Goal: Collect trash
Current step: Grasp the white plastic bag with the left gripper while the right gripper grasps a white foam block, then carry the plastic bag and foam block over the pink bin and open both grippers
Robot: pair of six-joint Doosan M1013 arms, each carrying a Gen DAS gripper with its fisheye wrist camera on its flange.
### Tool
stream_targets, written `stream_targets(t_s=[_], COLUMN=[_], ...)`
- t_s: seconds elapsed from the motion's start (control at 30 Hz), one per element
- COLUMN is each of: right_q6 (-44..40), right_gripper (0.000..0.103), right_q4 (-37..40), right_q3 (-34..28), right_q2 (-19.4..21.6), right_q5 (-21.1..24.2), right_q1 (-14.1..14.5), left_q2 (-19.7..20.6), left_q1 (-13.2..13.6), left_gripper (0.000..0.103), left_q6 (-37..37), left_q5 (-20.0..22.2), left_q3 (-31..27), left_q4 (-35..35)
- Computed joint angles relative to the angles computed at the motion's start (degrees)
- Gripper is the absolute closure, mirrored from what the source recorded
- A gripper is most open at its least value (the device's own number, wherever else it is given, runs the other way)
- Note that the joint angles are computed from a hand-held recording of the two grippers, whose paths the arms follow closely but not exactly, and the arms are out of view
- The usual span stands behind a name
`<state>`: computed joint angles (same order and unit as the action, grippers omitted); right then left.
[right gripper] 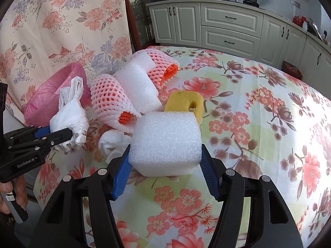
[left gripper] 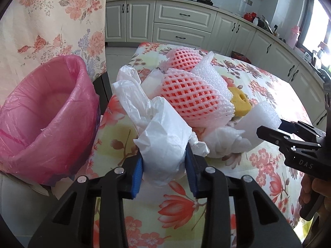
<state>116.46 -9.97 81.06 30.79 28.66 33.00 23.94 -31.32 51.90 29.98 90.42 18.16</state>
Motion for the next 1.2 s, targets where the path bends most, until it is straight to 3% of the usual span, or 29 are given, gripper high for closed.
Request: stream_targets(t_s=[0.37, 0.7, 0.93, 1.2], right_q6=[4.52, 3.53, -1.91, -10.0], right_gripper=[0.043, 0.043, 0.043, 0.043], right_q4=[-5.48, -6.42, -4.25, 1.05], right_q3=[1.17, -0.34, -4.04, -10.72], right_q2=[-2.52, -3.31, -1.93, 1.42], right_q5=[-2.13, -3.36, -3.26, -2.09], right_q1=[0.73, 1.83, 3.35, 5.0], left_q2=[-3.51, -7.92, -10.96, -13.31], left_q1=[-0.24, 0.52, 1.72, 3.8], left_gripper=[0.068, 0.068, 0.068, 0.068], left_q6=[-6.85, -19.51, -30.01, -36.8], left_q5=[-2.28, -3.1, -0.17, 1.96], left_q3=[2.24, 5.25, 7.31, 9.33], left_q4=[7.11, 20.22, 32.13, 38.71])
